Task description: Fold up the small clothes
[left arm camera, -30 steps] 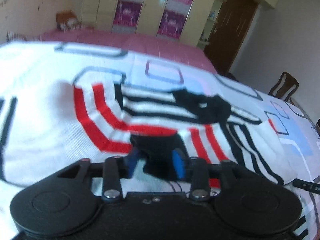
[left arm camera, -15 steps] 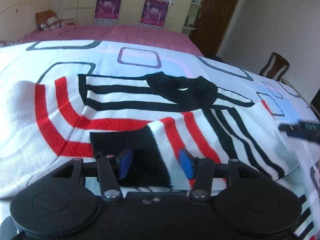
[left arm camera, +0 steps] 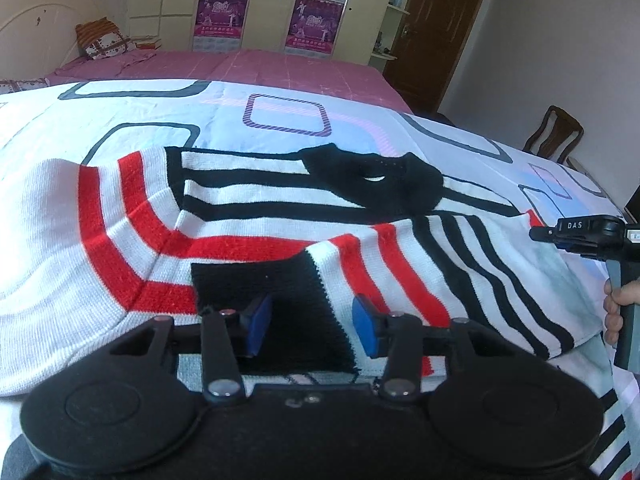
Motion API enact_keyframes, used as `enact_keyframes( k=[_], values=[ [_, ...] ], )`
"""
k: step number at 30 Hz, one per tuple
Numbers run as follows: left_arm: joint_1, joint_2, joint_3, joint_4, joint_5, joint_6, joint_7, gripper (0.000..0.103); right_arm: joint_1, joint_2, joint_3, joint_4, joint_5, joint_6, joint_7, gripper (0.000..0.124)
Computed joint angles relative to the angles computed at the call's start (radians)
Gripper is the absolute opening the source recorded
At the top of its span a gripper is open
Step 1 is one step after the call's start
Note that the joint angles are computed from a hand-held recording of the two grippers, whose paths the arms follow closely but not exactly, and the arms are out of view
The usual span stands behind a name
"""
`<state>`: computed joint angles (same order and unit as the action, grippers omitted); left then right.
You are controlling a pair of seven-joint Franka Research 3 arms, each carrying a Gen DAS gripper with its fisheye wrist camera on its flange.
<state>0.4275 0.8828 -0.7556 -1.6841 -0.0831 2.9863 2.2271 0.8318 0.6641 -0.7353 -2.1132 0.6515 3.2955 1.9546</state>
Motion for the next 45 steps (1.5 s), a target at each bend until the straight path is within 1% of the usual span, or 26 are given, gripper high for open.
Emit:
enact_keyframes(
  k=[2, 4, 5, 6, 8, 9, 10, 11, 13, 14, 15, 16, 17, 18, 19, 21, 22, 24, 27, 29, 31, 32, 34, 36, 39, 45],
  values=[
    [0.004, 0.006, -0.003, 0.004, 0.003, -0.002, 0.005, 0.044, 0.054, 0.010, -0.050, -0.012, 0.021, -0.014, 0.021, 0.015],
    [-0.004, -0.015, 0.012, 0.002, -0.007, -0.012, -0.019, 0.044, 0.198, 0.070, -0.191, -0.025, 0.030, -0.060, 0.047, 0.015],
    [-0.002, -0.023, 0.011, -0.004, -0.011, -0.009, -0.021, 0.045, 0.237, 0.079, -0.225, -0.036, 0.012, -0.054, 0.063, 0.015],
    [0.008, -0.026, -0.001, -0.014, -0.015, 0.005, -0.016, 0.046, 0.246, 0.061, -0.224, -0.050, -0.004, -0.022, 0.058, 0.015],
    [0.030, -0.015, -0.032, -0.020, -0.017, 0.019, -0.006, 0.046, 0.195, -0.010, -0.144, -0.049, -0.036, 0.044, -0.001, 0.015],
    [0.027, -0.011, -0.034, -0.016, -0.013, 0.017, -0.008, 0.046, 0.149, -0.043, -0.086, -0.039, -0.055, 0.064, -0.028, 0.015],
    [0.015, -0.008, -0.026, -0.005, -0.007, 0.010, -0.013, 0.046, 0.082, -0.076, -0.003, -0.022, -0.086, 0.077, -0.053, 0.015],
    [-0.002, -0.003, -0.013, 0.010, -0.001, 0.005, -0.018, 0.046, 0.047, -0.083, 0.045, -0.003, -0.099, 0.080, -0.070, 0.015],
    [-0.060, -0.003, 0.053, 0.041, 0.008, 0.011, -0.057, 0.046, 0.035, -0.059, 0.076, 0.045, -0.097, 0.055, -0.102, 0.015],
    [-0.064, 0.007, 0.060, 0.053, 0.008, 0.013, -0.062, 0.045, 0.027, -0.048, 0.091, 0.065, -0.091, 0.040, -0.114, 0.015],
    [-0.056, 0.016, 0.051, 0.060, 0.009, 0.010, -0.059, 0.044, 0.028, -0.032, 0.093, 0.085, -0.081, 0.010, -0.123, 0.015],
    [-0.050, 0.020, 0.046, 0.064, 0.011, 0.001, -0.055, 0.044, 0.055, -0.004, 0.059, 0.104, -0.068, -0.042, -0.117, 0.015],
    [-0.050, 0.016, 0.049, 0.064, 0.015, -0.006, -0.052, 0.044, 0.051, 0.010, 0.052, 0.105, -0.106, -0.066, -0.069, 0.015],
    [-0.053, 0.007, 0.056, 0.062, 0.016, -0.016, -0.054, 0.044, 0.034, 0.001, 0.076, 0.090, -0.074, -0.035, -0.082, 0.015],
    [-0.052, -0.004, 0.059, 0.061, 0.009, -0.033, -0.061, 0.044, 0.043, -0.003, 0.066, 0.083, -0.076, -0.043, -0.066, 0.015],
    [-0.031, -0.017, 0.045, 0.050, -0.019, -0.052, -0.056, 0.046, 0.108, -0.005, -0.003, 0.070, -0.093, -0.084, -0.028, 0.015],
    [-0.024, -0.027, 0.043, 0.039, -0.032, -0.047, -0.054, 0.047, 0.125, -0.024, -0.007, 0.053, -0.106, -0.061, -0.023, 0.015],
    [0.009, -0.040, 0.020, 0.018, -0.059, -0.044, -0.040, 0.048, 0.126, -0.048, 0.023, 0.041, -0.135, -0.019, -0.036, 0.015],
    [0.042, -0.065, 0.007, -0.002, -0.100, -0.061, -0.038, 0.051, 0.076, -0.045, 0.105, 0.076, -0.162, -0.036, -0.067, 0.015],
    [0.068, -0.080, -0.003, -0.014, -0.131, -0.076, -0.029, 0.053, 0.111, -0.014, 0.076, 0.081, -0.158, -0.035, -0.054, 0.015],
    [0.093, -0.101, -0.004, -0.031, -0.165, -0.080, -0.017, 0.060, 0.144, -0.009, 0.038, 0.089, -0.164, -0.069, -0.040, 0.015],
    [0.103, -0.112, -0.001, -0.040, -0.182, -0.076, -0.015, 0.062, 0.148, -0.016, 0.037, 0.088, -0.177, -0.068, -0.034, 0.015],
    [0.116, -0.131, 0.016, -0.053, -0.213, -0.066, -0.021, 0.063, 0.160, -0.030, 0.042, 0.086, -0.192, -0.045, -0.026, 0.015],
    [0.122, -0.144, 0.040, -0.055, -0.237, -0.065, -0.035, 0.063, 0.124, -0.046, 0.099, 0.101, -0.195, -0.028, -0.034, 0.015],
    [0.112, -0.162, 0.099, -0.049, -0.260, -0.068, -0.070, 0.063, 0.063, -0.038, 0.183, 0.163, -0.216, -0.057, -0.049, 0.015],
    [0.104, -0.173, 0.188, -0.019, -0.286, -0.065, -0.127, 0.066, 0.060, 0.012, 0.193, 0.262, -0.275, -0.093, 0.019, 0.016]
  ],
)
